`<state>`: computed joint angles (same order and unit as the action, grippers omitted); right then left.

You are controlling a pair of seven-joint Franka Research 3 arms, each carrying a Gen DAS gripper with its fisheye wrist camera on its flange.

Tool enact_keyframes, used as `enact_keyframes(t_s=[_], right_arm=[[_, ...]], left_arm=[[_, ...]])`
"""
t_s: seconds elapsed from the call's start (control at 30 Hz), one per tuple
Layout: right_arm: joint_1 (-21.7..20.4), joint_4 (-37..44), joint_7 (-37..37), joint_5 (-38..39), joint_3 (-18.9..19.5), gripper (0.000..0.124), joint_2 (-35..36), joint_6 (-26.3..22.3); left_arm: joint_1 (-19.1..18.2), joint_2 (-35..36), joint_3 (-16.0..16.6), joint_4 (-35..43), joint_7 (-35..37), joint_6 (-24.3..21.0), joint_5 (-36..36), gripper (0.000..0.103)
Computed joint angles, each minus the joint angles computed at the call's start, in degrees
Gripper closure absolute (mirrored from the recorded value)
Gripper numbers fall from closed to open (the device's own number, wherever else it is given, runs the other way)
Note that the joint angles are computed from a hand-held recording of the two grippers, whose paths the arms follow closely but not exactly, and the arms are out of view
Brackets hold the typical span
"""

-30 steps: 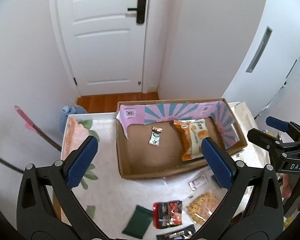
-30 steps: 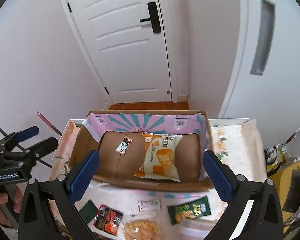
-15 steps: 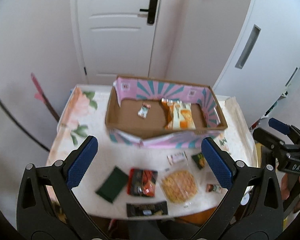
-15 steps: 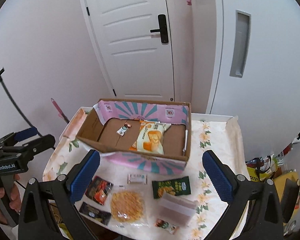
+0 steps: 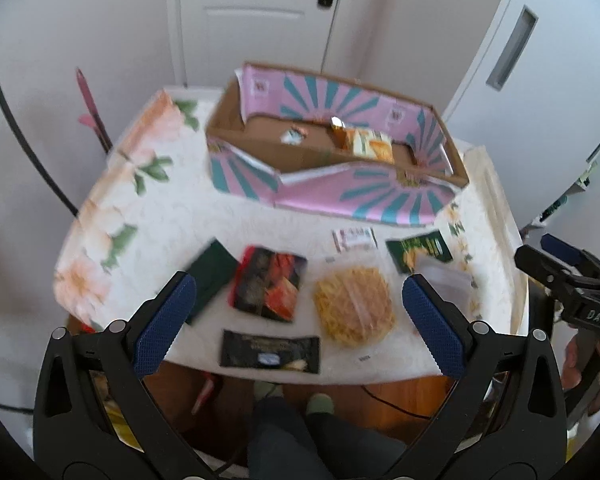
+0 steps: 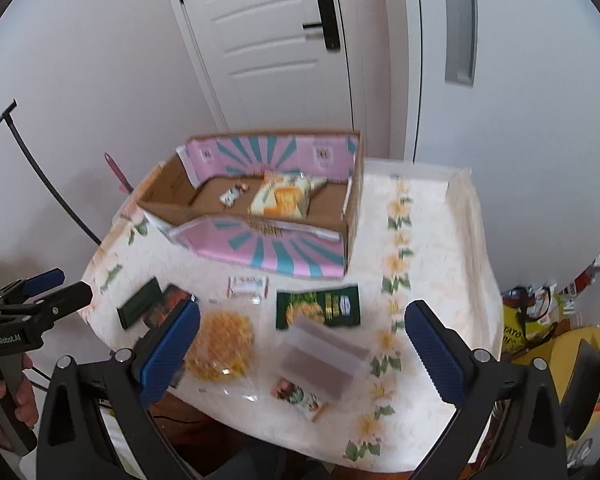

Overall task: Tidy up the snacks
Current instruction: 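Move both tools back over the remaining snacks on the table, then grasp the waffle bag with the left tool while the right grasps the white tissue pack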

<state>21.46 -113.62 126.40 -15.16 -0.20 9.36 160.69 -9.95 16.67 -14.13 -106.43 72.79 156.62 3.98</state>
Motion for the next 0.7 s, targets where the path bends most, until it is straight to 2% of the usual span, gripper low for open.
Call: enact_keyframes(t_s=[0.1, 0.27, 0.37, 0.53, 0.7], right_arm=[[-0.09, -1.72, 0.23, 0.37, -0.11, 0.022, 0.24, 0.96], [-0.08, -4.14, 0.67, 0.33, -0.67, 0.022, 0.42, 2.55], [-0.80, -5.37, -1.80, 2.74, -0.05, 0.022, 0.50, 3.31], [-0.94, -6.58, -5.82, 3.92, 0.02, 0.022, 1.09, 4.51], [-2.32, -7.32, -14.31, 10.24, 1.53, 0.022, 2.40, 5.76]], left_arm=[[0.34, 1.52, -1.61, 0.37, 1.97, -0.56, -2.27, 0.000], [-1.66, 5.69, -2.17, 4.01, 1.92, -3.00, -2.11, 0.000], [-4.11, 9.03, -0.64, 7.67, -1.16, -5.01, 0.59, 0.000], [-5.91, 14.30, 0.18, 13.27, -4.30, -9.20, 2.88, 0.000], [-7.25, 18.37, 0.51, 17.47, -6.45, -12.17, 4.27, 0.000]])
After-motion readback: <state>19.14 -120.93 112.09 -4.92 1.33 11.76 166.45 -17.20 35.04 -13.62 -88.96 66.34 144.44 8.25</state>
